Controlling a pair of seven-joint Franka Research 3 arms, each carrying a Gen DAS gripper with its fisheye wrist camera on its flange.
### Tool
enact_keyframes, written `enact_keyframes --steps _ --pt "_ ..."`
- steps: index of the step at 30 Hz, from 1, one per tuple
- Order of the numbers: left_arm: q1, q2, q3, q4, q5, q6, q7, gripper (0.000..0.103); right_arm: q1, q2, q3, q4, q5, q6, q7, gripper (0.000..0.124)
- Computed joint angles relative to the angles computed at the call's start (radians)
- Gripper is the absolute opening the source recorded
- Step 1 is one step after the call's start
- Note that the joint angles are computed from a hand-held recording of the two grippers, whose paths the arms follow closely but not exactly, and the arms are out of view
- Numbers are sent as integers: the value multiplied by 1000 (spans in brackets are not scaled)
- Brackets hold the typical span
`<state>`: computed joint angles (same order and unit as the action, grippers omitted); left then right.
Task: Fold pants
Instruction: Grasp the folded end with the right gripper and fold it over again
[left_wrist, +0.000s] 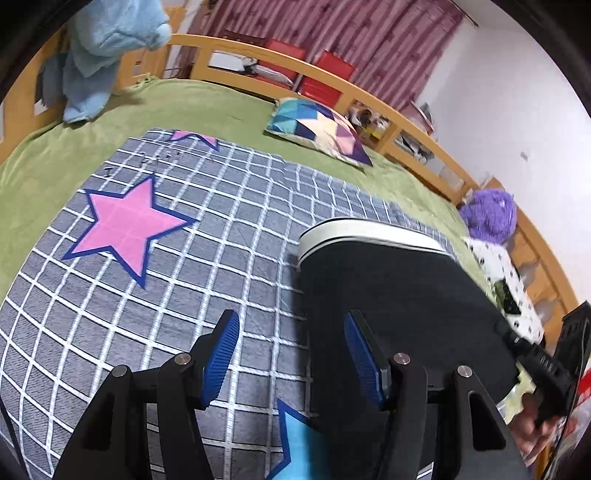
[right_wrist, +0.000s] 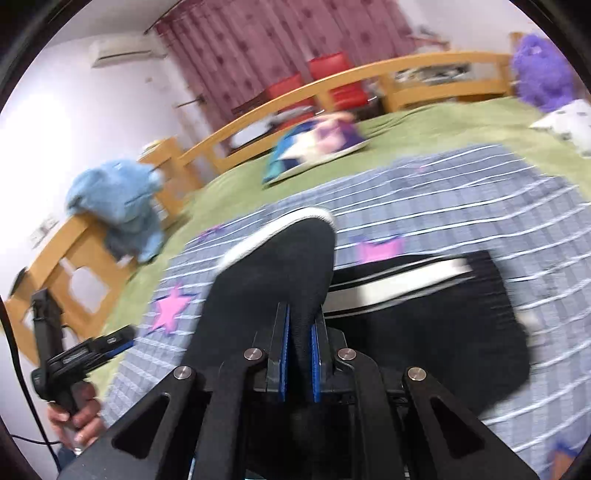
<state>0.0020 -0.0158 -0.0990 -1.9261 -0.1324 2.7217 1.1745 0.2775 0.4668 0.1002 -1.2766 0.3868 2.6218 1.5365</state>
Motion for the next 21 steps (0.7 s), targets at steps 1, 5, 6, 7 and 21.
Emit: enact_keyframes --steps 1,5,6,7,21 --pt "-4 5 -4 4 2 -5 5 57 -4 -8 -19 -21 -8 21 16 9" --pt "-31 32 -30 18 18 -14 27 57 13 -15 -148 -99 -162 12 194 10" --pt "-39 40 -37 23 27 -19 27 57 -1 -14 -146 -112 -173 -5 206 10" --pt "-50 52 -48 32 23 -29 46 57 -18 -12 -129 -118 -169 -15 191 10" --pt "-153 104 -87 60 211 -139 4 57 -1 -98 -120 -255 -266 -33 60 27"
